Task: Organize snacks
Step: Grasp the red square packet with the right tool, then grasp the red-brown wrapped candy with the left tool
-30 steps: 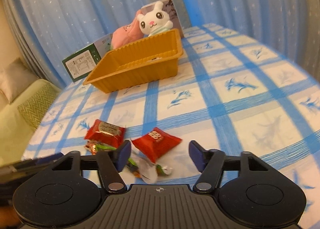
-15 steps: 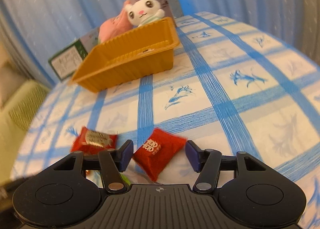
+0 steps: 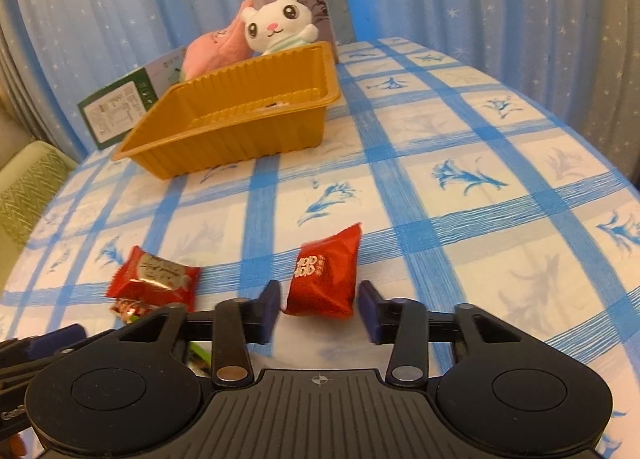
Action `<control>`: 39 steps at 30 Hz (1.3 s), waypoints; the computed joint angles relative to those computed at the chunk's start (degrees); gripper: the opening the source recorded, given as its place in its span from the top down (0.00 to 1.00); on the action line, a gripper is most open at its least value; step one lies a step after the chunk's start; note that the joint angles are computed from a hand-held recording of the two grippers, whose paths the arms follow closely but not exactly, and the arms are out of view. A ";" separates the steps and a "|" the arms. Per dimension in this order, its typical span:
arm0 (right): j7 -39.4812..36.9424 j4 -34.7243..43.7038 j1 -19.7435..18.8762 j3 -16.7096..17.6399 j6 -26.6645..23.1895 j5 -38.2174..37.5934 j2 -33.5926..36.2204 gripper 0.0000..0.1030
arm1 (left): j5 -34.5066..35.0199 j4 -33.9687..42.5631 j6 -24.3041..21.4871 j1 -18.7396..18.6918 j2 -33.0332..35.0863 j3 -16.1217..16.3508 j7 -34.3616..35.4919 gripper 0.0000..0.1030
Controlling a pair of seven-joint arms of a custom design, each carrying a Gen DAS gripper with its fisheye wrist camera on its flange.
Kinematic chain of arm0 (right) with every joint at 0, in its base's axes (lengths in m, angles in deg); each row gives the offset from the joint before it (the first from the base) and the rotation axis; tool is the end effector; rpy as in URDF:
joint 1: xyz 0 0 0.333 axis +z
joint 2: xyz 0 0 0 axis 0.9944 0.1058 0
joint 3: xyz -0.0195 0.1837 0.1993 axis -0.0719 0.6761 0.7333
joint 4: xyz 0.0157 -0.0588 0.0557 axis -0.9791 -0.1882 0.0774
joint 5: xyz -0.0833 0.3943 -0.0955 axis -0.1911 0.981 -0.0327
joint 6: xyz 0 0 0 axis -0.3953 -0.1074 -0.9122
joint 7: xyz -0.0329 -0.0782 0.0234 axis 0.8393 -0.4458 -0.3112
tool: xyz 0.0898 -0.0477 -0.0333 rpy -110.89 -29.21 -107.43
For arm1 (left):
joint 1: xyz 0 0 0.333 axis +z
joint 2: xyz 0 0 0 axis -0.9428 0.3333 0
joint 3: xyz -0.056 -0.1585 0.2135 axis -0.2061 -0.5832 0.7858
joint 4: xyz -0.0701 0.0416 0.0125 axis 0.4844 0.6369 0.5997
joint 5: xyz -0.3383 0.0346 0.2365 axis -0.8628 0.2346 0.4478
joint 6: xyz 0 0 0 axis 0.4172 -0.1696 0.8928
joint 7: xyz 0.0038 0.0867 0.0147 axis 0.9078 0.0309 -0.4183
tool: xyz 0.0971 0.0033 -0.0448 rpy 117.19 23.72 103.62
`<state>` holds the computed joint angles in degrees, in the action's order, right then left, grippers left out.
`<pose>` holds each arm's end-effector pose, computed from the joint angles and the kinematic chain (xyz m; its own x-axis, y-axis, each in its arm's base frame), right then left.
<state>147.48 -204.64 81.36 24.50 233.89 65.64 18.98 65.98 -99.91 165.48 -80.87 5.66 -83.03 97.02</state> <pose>0.4102 0.2204 0.3742 -0.0099 -0.9642 -0.2650 -0.7126 0.1927 -0.6745 0.3841 -0.1399 0.3682 -0.1099 -0.9862 0.1239 -0.6970 -0.0124 -0.7169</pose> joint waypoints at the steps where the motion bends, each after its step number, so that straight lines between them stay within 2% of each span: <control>1: 0.42 -0.09 -0.71 0.66 0.31 -0.15 -0.16 0.49 | 0.01 0.00 0.00 0.02 0.09 0.10 0.02 0.52; 3: 0.44 0.11 -1.49 1.30 0.57 -0.40 0.04 0.49 | -0.15 0.09 0.06 -0.04 0.33 0.26 -0.15 0.52; 7: 1.60 1.10 -5.46 4.76 0.69 -1.71 0.42 0.49 | -0.26 0.49 0.23 -0.01 0.96 0.29 -0.38 0.52; 12: 3.10 1.95 -7.81 5.98 2.42 -1.13 2.03 0.49 | -0.26 0.74 0.42 -0.21 1.47 0.46 -0.41 0.52; 16: 2.29 2.87 -7.54 5.30 3.90 0.80 4.20 0.49 | -0.27 1.32 0.54 -0.28 2.45 0.37 -0.48 0.52; 18: 1.97 3.18 -9.07 6.84 4.36 1.29 4.47 0.50 | -0.20 1.52 0.57 -0.20 2.77 0.19 -0.49 0.52; 22: 0.88 3.04 -11.47 9.75 5.14 2.16 3.80 0.72 | -0.17 1.93 0.57 -0.09 3.40 -0.01 -0.70 0.52; 23: 0.42 3.01 -11.97 10.41 5.06 2.42 3.48 0.73 | -0.17 2.04 0.54 -0.04 3.54 -0.11 -0.78 0.52; 33: -2.41 1.24 -11.94 11.71 5.72 5.12 0.21 0.74 | 0.18 2.38 0.73 -0.28 4.06 0.01 -0.54 0.52; 36: -3.20 0.86 -11.40 11.53 6.03 6.44 -0.36 0.74 | 0.10 2.56 1.04 -1.12 4.51 0.95 0.01 0.52; 39: -3.91 0.79 -11.37 11.72 5.98 7.40 -0.52 0.74 | 0.55 3.17 1.59 0.06 5.44 -0.33 0.10 0.52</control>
<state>143.57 -203.85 69.99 36.22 239.88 73.04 18.46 66.53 -96.74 167.07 -80.81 11.10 -83.36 97.12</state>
